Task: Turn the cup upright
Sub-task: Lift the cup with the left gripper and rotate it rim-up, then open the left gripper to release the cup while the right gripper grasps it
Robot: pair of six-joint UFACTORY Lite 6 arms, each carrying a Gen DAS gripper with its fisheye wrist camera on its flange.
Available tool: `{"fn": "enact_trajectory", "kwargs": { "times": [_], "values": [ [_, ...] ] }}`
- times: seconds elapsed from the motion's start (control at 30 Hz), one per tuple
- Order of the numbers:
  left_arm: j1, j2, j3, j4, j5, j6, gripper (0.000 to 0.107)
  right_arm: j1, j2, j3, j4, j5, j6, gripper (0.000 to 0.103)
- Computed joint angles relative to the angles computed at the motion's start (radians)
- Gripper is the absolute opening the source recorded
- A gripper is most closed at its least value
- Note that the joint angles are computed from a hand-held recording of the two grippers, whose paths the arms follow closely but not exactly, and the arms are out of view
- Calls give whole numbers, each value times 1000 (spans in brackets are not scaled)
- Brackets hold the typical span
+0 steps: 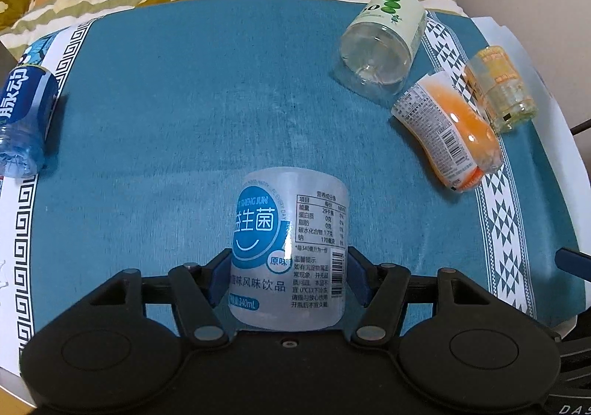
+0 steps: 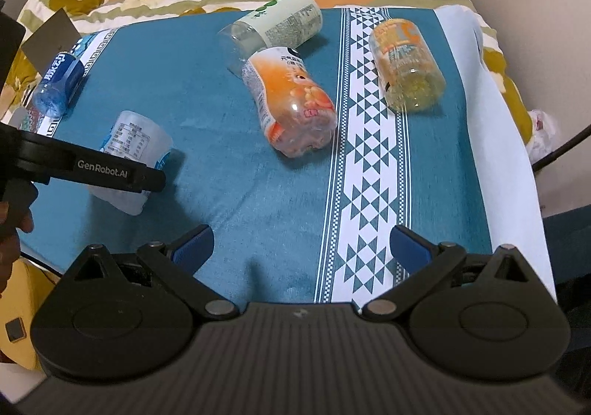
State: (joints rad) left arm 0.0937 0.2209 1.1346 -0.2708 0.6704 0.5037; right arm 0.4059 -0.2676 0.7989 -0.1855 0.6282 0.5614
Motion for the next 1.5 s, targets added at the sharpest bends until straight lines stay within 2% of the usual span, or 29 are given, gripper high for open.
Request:
{"fn": "enact_trajectory", "kwargs": {
  "times": [0.03, 0.1, 0.23, 0.3, 0.63, 0.73, 0.9, 1.0, 1.17, 1.3, 1.5],
  "values": [
    [2, -1, -1, -1, 2, 2, 68, 3, -2, -1, -3, 2, 6, 103],
    [4, 8, 7, 0, 12, -6, 78, 11, -8, -5, -11, 5, 20, 103],
    [9, 3, 2, -13, 13, 2, 82, 19, -21, -10, -18, 14, 40, 103],
    [8, -1, -2, -5, 11, -2, 87, 24, -27, -12, -25, 19, 52, 103],
    [16, -36, -1, -24, 39, 32, 88, 41, -27, -8, -44, 29, 84, 103],
    [19, -68, -9, -12, 59, 34, 96, 46, -23, 13, -45, 46, 96, 103],
    [69, -166, -48, -24, 134, 89, 100, 13, -25, 93, 2, 103, 48, 103],
    [128, -235, -73, -46, 198, 136, 100, -25, 0, 171, 80, 133, -38, 103],
    [281, -325, -102, -116, 293, 242, 100, -92, 115, 326, 310, 160, -231, 103],
    [381, -350, -112, -137, 314, 305, 100, -108, 245, 430, 475, 153, -318, 103],
    [496, -304, -97, -124, 301, 359, 100, -126, 474, 543, 750, 129, -405, 103]
  ]
}}
